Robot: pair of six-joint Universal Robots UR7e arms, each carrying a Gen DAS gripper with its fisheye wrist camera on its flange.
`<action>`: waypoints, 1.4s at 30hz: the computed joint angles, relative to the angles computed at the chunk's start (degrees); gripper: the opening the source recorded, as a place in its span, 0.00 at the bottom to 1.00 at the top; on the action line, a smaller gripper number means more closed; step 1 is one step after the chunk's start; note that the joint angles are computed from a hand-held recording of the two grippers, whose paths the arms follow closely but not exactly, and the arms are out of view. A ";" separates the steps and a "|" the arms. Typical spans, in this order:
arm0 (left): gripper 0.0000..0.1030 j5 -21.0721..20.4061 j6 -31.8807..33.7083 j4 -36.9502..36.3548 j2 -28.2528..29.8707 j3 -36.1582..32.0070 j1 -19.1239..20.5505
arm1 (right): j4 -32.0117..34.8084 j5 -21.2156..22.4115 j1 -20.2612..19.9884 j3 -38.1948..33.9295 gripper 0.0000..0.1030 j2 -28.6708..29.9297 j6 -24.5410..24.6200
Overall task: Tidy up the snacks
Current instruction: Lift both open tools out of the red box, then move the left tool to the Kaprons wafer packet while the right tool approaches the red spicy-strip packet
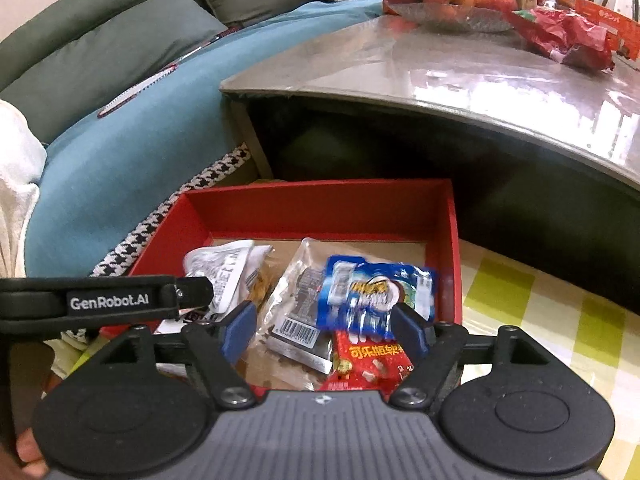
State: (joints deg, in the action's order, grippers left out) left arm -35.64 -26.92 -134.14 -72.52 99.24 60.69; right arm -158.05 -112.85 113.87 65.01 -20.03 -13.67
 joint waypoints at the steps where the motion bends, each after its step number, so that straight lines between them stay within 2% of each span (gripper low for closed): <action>1: 0.77 0.21 0.15 -0.42 -0.09 0.13 -0.17 | -0.09 -0.01 0.05 0.19 0.75 -0.16 -0.04; 8: 0.82 0.76 0.52 -1.75 -0.94 1.03 -1.02 | -1.53 -0.05 0.34 2.38 0.75 -1.87 -0.44; 14: 0.84 1.10 -1.51 1.46 -4.48 3.79 -2.27 | -3.18 -0.30 0.88 6.35 0.76 -4.55 -1.43; 21: 0.85 -0.20 -9.90 9.96 -10.45 8.35 -3.34 | -4.54 -1.24 1.54 12.67 0.76 -8.29 -3.44; 27: 0.85 -4.67 -20.66 17.18 -14.47 12.04 -3.34 | -4.97 -1.93 1.76 16.14 0.77 -10.40 -4.02; 31: 0.85 -3.89 -25.28 20.80 -14.46 12.92 -3.57 | -4.84 -1.58 1.90 18.30 0.78 -11.85 -4.89; 39: 0.84 -5.89 -34.02 22.53 -13.06 13.10 -2.16 | -2.86 -1.43 1.54 20.23 0.80 -12.96 -5.64; 42: 0.83 -4.62 -36.24 24.08 -12.47 13.17 -2.42 | -2.71 -1.16 1.54 20.51 0.80 -13.23 -5.89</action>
